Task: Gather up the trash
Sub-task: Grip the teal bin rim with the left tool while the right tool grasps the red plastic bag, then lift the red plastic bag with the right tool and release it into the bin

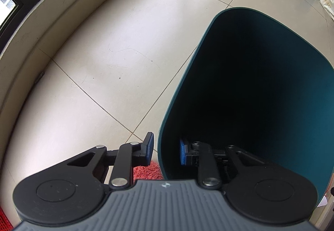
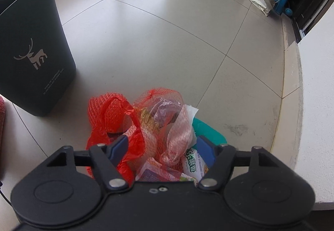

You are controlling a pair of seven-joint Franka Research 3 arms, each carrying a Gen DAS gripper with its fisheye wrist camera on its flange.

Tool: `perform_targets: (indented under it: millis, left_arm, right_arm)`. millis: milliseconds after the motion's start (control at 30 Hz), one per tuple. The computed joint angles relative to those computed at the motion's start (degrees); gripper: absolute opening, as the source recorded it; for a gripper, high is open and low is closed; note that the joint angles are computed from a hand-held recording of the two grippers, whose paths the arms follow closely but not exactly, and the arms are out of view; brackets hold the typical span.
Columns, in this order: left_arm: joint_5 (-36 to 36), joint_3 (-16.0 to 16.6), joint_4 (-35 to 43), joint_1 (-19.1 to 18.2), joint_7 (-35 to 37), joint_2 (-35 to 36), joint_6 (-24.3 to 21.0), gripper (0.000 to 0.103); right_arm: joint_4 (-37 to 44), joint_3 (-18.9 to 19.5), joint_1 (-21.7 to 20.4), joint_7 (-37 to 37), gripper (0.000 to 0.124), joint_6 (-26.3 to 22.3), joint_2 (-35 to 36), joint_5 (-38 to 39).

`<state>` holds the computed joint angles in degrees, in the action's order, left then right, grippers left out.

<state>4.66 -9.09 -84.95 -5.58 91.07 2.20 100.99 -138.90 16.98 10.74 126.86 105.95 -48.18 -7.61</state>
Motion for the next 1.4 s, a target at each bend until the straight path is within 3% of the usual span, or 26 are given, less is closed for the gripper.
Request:
perform_targets:
  millis: [100,233,400,567,833,933,1133,1400]
  left_arm:
    - [1.20,-0.28,0.24,-0.38,-0.74,0.17,-0.19,0.014]
    - [1.96,-0.52,-0.81,-0.81,-1.02,-0.29,0.50,0.012]
    - [2.87,-0.61,1.41,-1.10,-0.92,1.05,-1.89,0.012]
    - [4.30,-0.95,2.40,-1.78,-1.25,2.31,-1.74,0.012]
    - [4.00,-1.00,2.27,-1.98,-1.44,2.26,-1.53,0.013]
    - [3.34,-0.73,1.80,-1.61,-1.10,1.99,-1.27,0.013]
    - [2.55,-0.48,0.19,-1.03,-0.38,1.53,0.10,0.013]
    - [1.55,-0.33,0.19,-0.61,0.75,1.47,0.07,0.013]
  right_arm:
    - [-2.92,-0.95,4.11,-4.45,0.069,4.58,2.20,3.37]
    - [-4.41,-0.13,8.52,-8.18,0.069,6.50,7.61,7.20]
    - [-5.16,3.54,9.32,-5.34,0.074,6.89,12.15,1.93]
    - [-5.45,3.09,12.01,-4.84,0.080,6.05,15.19,-0.26]
    - [-5.37,2.86,14.29,-2.25,0.054,6.17,14.36,-2.90]
    - [-4.46,2.63,14.61,-1.82,0.017,4.96,12.08,-2.05]
    - [-3.30,2.10,13.61,-2.84,0.015,5.67,8.78,-0.13]
    - [2.31,1.55,9.94,1.05,0.013,6.21,3.99,3.83]
